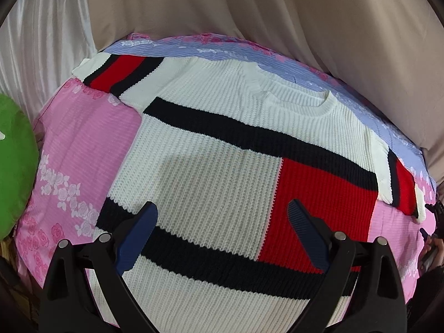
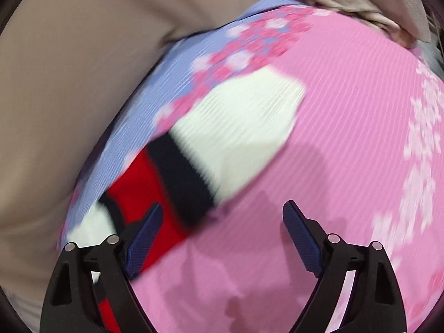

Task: Fold small clothes

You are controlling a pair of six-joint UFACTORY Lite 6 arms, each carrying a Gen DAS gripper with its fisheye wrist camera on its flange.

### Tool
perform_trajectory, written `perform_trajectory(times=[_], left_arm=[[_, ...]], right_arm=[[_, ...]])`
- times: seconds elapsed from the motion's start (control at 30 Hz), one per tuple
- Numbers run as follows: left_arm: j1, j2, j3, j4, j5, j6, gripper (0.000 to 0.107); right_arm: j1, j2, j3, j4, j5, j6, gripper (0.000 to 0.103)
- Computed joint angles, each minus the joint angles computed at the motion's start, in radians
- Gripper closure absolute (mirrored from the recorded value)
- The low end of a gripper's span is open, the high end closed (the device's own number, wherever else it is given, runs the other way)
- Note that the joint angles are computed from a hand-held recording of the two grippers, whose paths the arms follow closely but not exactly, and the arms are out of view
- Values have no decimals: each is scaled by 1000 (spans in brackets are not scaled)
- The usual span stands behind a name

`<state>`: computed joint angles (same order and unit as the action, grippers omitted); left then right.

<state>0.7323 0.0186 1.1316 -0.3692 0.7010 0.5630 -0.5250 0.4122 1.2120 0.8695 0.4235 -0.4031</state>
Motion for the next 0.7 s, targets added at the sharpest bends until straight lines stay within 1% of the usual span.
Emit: perform_trajectory(times=[0.07,0.1,0.13,0.17,0.2,0.23,0.27,0.3,0.33,0.43,0.5,0.53,0.63,0.7], left_arm=[[-27,17,10,29,-18,-26,15],[-48,30,18,49,-24,-46,15],[-58,38,22,58,-29,-54,15],[-67,48,28,62,-31,-60,15],[-78,62,39,64,-30,-68,15],[-84,70,45,64,-30,-72,15],[-86,73,47,58,-29,-69,15],[-89,83,56,46,-25,-58,15],[-90,90,64,41,-23,-52,15],[-81,108,93,-10,-10,2,15],[-67,125,122,-49,2,38,14],[-55,133,135,-70,9,56,14],[-15,161,183,-142,34,115,14],[18,202,235,-185,63,153,13]], right_arm=[[-27,115,109,28,12,-4,20],[-33,143,130,49,15,-23,24],[-29,146,125,108,-17,-84,24],[-21,154,133,132,-28,-115,28],[-12,173,158,116,-23,-105,39],[2,183,174,103,-31,-93,46],[-3,209,220,130,-1,-117,66],[-3,209,226,198,25,-171,89],[0,193,215,256,35,-218,94],[63,94,215,369,71,-313,94],[151,18,248,379,111,-331,94],[228,-17,287,370,136,-331,94],[472,3,471,291,179,-260,94],[665,103,640,249,210,-200,93]])
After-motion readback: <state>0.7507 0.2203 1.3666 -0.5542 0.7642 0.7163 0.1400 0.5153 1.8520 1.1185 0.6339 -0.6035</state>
